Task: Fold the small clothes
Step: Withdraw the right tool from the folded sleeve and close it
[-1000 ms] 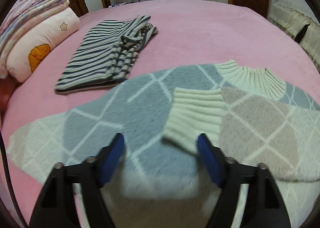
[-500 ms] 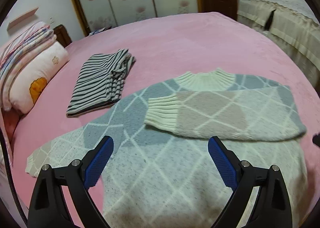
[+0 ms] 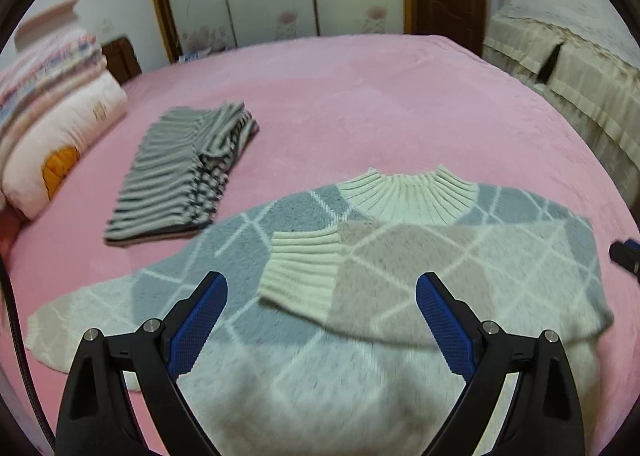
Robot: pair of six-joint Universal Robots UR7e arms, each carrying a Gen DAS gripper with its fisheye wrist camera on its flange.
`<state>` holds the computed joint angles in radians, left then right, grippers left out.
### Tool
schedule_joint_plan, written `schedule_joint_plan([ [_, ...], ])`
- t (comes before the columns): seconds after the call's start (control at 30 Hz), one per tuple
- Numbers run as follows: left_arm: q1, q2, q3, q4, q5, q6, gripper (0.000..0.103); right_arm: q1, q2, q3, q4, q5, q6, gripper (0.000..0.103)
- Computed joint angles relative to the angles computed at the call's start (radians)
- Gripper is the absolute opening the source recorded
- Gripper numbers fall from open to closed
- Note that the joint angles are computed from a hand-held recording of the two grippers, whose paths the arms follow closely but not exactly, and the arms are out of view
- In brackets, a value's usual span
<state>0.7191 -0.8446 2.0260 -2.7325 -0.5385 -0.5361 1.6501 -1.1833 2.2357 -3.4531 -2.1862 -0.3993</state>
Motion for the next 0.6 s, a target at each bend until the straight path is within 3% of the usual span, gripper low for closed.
schedule_joint_plan([
  [0.1, 0.060, 0.046, -0.069, 0.013, -0.054, -0.003, 0.092, -0.006, 0.068, -0.046, 0.015, 0.014, -0.052, 0.038],
  [0.23, 0.127, 0.104, -0.158, 0.088, -0.115, -0.011, 0.080, -0.048, 0.123, -0.099, 0.111, 0.051, -0.040, 0.021],
  [0.33, 0.153, 0.141, -0.193, 0.130, -0.098, -0.015, 0.077, -0.096, 0.151, -0.132, 0.159, 0.042, -0.011, 0.014],
  [0.4, 0.160, 0.156, -0.187, 0.072, -0.084, 0.038, 0.078, -0.138, 0.134, -0.132, 0.171, 0.082, -0.002, 0.000],
  [0.6, 0.168, 0.153, -0.165, -0.003, -0.046, 0.112, 0.079, -0.184, 0.077, -0.112, 0.111, 0.092, -0.061, 0.000],
])
